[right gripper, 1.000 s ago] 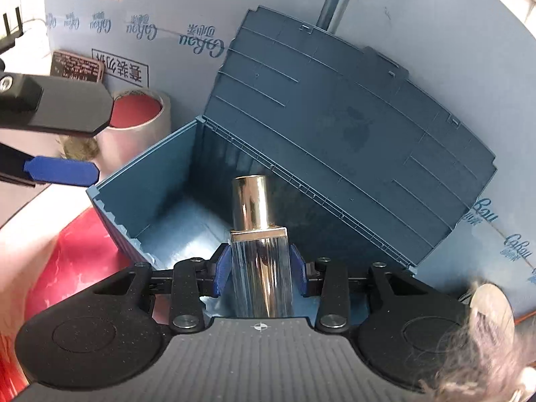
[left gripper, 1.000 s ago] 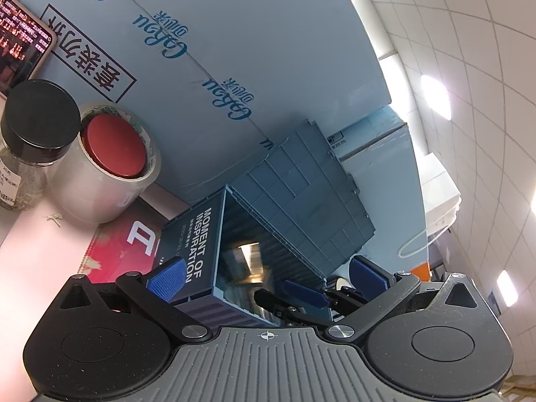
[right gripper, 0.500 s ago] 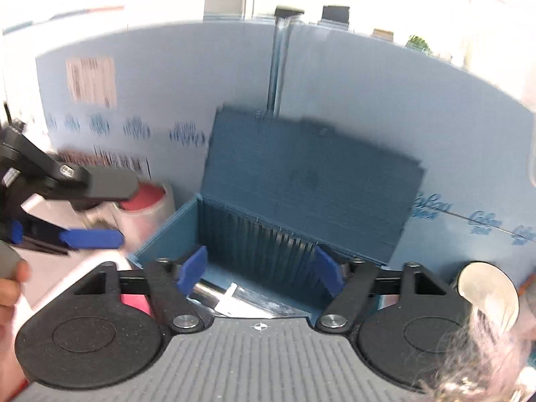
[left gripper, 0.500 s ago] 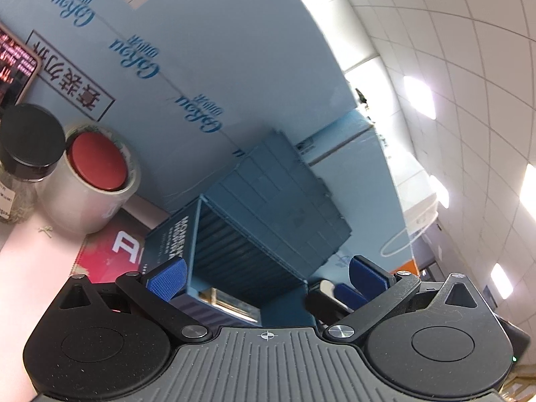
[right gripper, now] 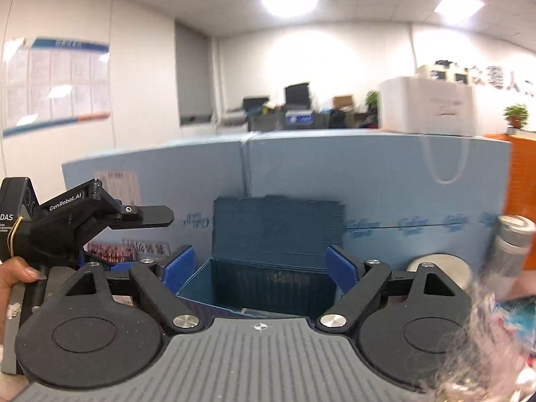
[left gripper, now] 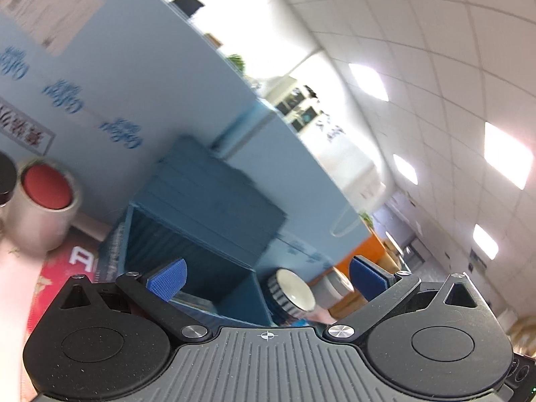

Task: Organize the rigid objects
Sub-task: 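Withdraw the right tool from the box back over the desk mat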

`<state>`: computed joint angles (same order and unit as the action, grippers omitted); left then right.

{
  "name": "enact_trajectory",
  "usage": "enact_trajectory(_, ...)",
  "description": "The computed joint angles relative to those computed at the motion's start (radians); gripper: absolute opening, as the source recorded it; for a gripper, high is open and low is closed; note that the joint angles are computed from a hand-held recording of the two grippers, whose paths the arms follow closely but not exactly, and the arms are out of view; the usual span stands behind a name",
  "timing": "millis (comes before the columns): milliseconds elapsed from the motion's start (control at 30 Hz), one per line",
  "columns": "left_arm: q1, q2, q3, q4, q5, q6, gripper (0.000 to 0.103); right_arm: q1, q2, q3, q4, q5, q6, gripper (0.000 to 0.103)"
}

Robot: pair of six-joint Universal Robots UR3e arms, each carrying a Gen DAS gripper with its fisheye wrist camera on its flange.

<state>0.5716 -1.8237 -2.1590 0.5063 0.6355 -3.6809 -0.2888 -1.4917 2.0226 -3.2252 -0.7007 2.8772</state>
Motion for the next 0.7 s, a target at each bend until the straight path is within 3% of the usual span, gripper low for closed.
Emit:
enact_trajectory(100, -0.051, 0.039, -0.027, 0.021, 0.029, 0.054, 0.103, -0.121, -0.08, 0.161, -0.121, 0.081, 0.033, 0.089)
enact_trajectory(167, -0.111, 0.064, -0.044, 0.025, 0.098, 0.089, 0.103, -0.198, -0.105, 0.245, -0.19, 0.128, 0.064, 0.091)
enact_trajectory(333, -0.252, 0.082, -0.063, 0.016, 0.228, 0.182, 0.103, -0.405, -0.199, 0.377, -0.143, 0.256, 0.032, 0.093)
enact_trajectory(500, -0.36, 0.063, -0.041, -0.027, 0.335, 0.2, 0.103, -0.556, -0.255, 0.475, -0.065, 0.359, -0.033, 0.096)
enact_trajectory(700, -0.476, -0.001, 0.023, -0.042, 0.448, 0.211, 0.103, -0.655, -0.218, 0.544, -0.075, 0.411, -0.087, 0.099)
